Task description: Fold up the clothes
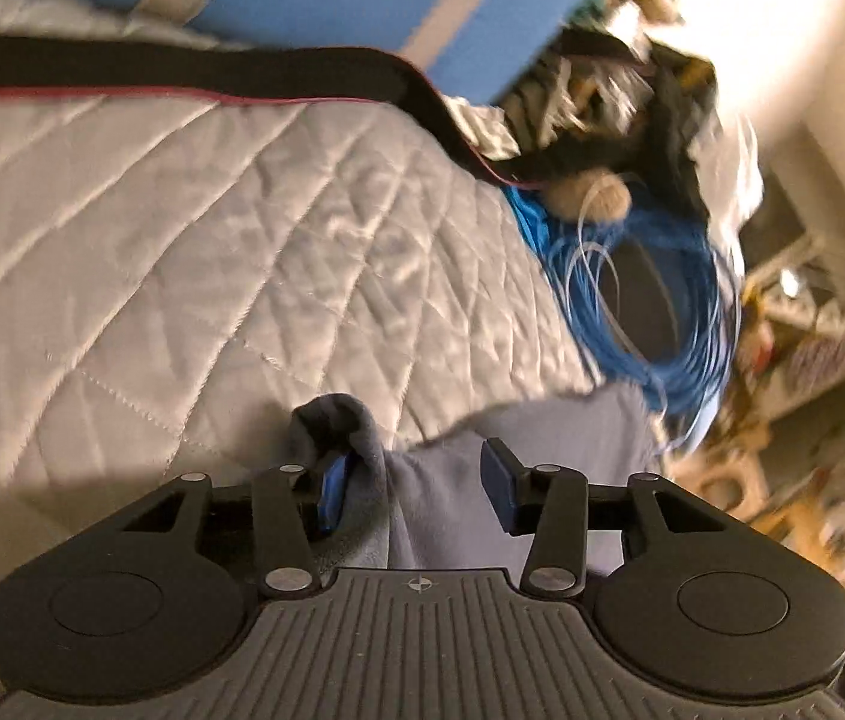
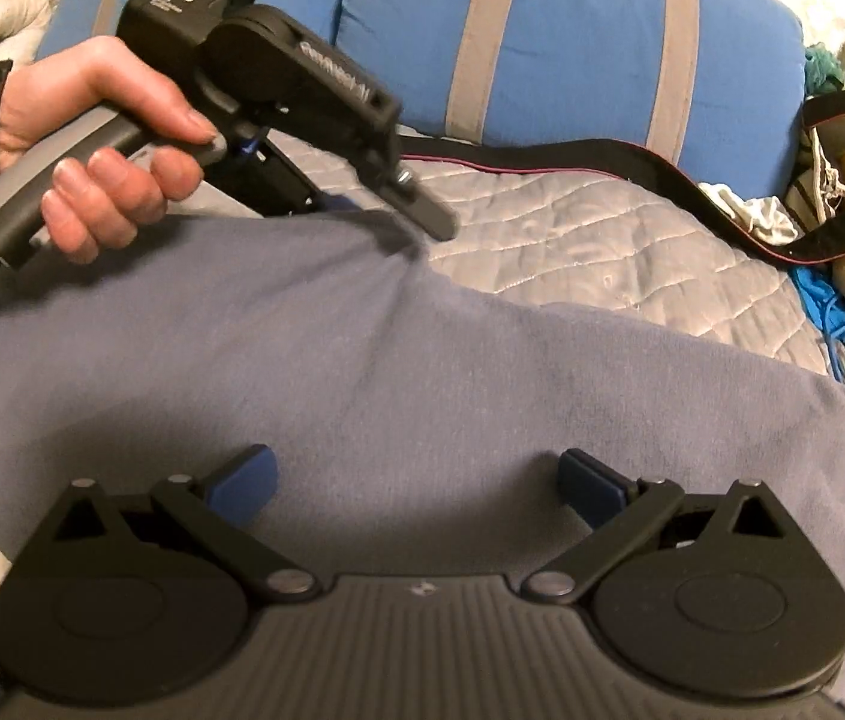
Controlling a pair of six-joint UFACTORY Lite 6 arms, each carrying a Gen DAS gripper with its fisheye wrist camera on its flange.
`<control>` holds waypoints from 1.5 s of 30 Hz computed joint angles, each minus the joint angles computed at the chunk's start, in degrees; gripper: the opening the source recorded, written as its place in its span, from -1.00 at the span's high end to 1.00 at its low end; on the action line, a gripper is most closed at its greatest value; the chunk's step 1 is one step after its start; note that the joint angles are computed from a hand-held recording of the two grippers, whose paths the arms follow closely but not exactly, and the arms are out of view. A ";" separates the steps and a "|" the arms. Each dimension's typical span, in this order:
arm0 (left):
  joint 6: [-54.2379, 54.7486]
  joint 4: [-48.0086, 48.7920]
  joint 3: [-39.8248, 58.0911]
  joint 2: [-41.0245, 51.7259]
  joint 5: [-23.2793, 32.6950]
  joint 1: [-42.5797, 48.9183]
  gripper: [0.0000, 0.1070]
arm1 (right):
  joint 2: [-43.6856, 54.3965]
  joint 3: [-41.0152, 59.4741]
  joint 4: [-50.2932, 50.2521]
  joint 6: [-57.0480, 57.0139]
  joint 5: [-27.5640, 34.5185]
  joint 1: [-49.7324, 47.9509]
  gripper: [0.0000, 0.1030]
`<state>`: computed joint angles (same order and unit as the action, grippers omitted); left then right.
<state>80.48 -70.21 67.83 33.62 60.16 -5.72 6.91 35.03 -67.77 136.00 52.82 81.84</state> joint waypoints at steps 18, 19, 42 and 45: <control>-2.91 -0.21 -2.61 -6.02 -4.39 3.85 0.94 | -4.21 -2.19 3.12 -2.14 -1.00 1.31 -1.00; -1.48 -0.39 -3.85 -7.49 -4.61 3.98 0.94 | -4.58 -2.54 2.99 -1.88 -0.99 1.59 -1.00; 54.44 -7.94 -53.60 -68.70 -1.36 10.86 0.91 | -5.81 -4.15 0.07 -7.08 12.60 11.10 -1.00; 55.09 -5.09 -54.74 -68.95 -1.56 11.06 0.91 | -6.01 -4.49 0.58 -8.39 12.46 11.09 -1.00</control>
